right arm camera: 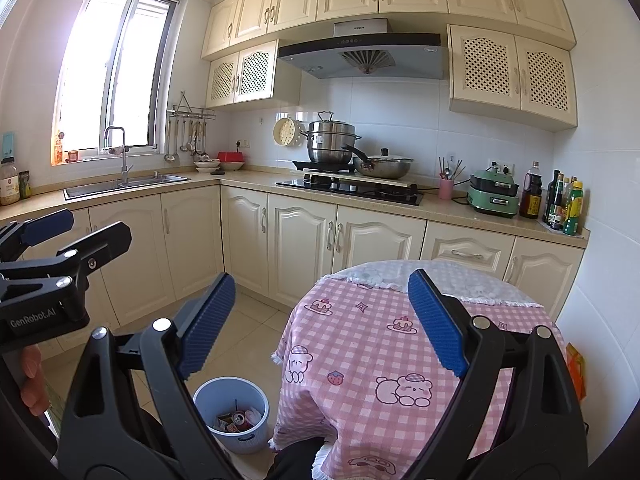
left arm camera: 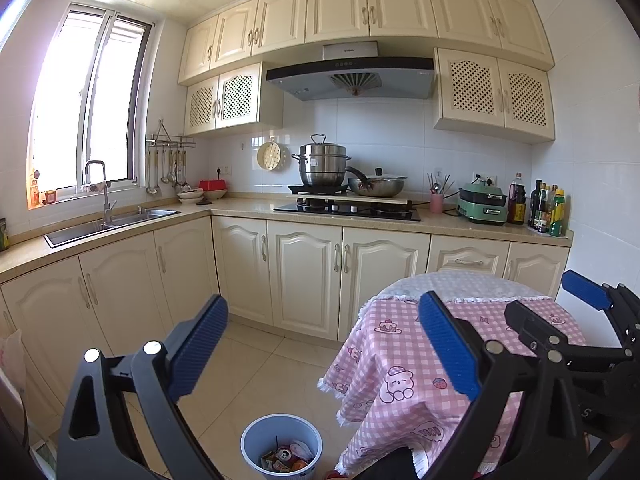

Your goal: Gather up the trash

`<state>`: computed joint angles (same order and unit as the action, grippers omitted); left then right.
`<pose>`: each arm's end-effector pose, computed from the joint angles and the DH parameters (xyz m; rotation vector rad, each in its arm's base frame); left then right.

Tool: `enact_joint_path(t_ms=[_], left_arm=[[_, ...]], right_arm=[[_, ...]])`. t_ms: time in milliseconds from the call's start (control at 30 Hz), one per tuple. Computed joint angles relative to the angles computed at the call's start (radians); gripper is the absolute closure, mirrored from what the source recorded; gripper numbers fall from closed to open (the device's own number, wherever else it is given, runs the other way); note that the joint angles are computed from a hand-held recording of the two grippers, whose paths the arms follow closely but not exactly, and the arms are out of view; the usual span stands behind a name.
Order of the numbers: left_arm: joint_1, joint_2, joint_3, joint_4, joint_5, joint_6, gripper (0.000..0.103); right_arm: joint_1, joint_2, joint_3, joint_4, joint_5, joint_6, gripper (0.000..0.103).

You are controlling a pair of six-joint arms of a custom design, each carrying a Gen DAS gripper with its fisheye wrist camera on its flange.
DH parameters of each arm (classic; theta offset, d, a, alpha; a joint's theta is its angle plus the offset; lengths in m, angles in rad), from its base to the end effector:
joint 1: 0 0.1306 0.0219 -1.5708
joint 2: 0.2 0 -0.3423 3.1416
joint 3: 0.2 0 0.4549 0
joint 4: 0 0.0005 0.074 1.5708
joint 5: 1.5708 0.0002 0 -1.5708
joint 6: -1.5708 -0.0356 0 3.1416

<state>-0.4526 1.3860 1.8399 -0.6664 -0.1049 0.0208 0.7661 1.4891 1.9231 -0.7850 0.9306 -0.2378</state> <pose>0.4896 -0.2345 0.6491 0.3089 1.7619 -0.2471 0.4269 0.3704 0.6289 0.1304 1.7762 -0.1747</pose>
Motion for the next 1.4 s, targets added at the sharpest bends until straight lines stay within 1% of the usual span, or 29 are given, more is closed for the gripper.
enact_joint_path(t_ms=[467, 1000, 1167, 1400], left_arm=[[0.003, -0.007, -0.023, 0.008, -0.001, 0.002, 0.009], [0.006, 0.002, -0.014, -0.007, -0.004, 0.003, 0.009], [0.009, -0.007, -0.028, -0.008, -0.003, 0.004, 0.009], [0.011, 0.009, -0.007, -0.021, 0.000, 0.004, 0.009]], right_arm=[[-0.008, 0.006, 0.007, -0.003, -0.018, 0.009, 0.016], [-0.014, 0.019, 0.018, -0.018, -0.038, 0.002, 0.016], [-0.016, 0.024, 0.023, -0.026, -0.041, -0.002, 0.016], [-0.017, 0.023, 0.013, -0.031, -0.044, -0.012, 0.016]])
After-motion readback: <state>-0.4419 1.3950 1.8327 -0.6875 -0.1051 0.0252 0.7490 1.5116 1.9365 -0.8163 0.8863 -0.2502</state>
